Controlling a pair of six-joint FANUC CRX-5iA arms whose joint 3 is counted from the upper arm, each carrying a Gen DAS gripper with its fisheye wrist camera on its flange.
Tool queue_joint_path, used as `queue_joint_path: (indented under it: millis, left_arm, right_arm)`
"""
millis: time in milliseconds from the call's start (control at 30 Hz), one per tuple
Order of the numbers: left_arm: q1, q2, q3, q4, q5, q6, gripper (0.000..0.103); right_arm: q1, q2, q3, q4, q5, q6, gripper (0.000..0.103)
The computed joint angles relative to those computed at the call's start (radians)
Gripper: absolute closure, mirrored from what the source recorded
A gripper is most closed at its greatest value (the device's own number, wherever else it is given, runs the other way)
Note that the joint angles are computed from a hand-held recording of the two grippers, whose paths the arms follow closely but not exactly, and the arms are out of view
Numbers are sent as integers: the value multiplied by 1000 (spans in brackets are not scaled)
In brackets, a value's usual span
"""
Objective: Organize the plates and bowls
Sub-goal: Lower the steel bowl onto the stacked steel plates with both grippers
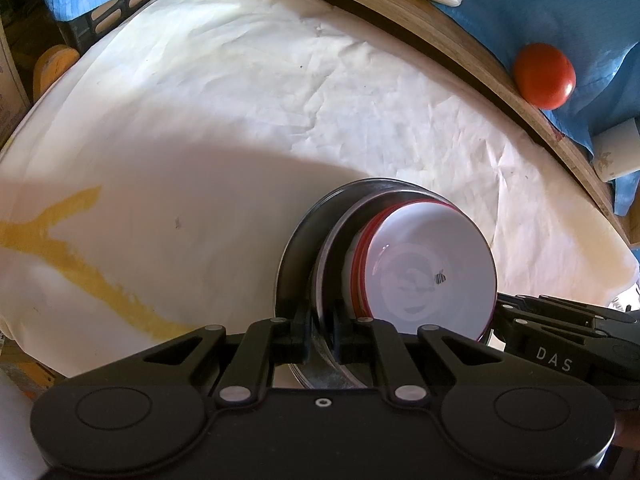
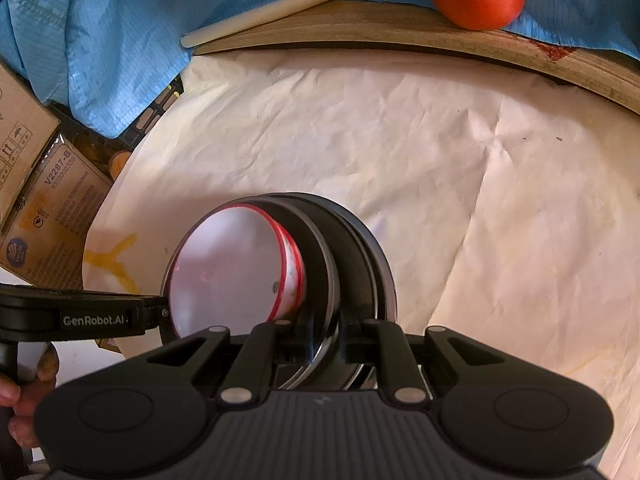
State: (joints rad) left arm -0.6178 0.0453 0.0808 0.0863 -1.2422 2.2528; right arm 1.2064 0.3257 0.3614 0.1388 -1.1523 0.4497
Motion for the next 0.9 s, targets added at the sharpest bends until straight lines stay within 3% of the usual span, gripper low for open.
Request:
queue_joint_path:
  millis: [900]
  left_arm:
    - [-6,-7,-7,-9,9,31,93]
  right_arm:
    - [-3,-19,-24,-10,25,11,87]
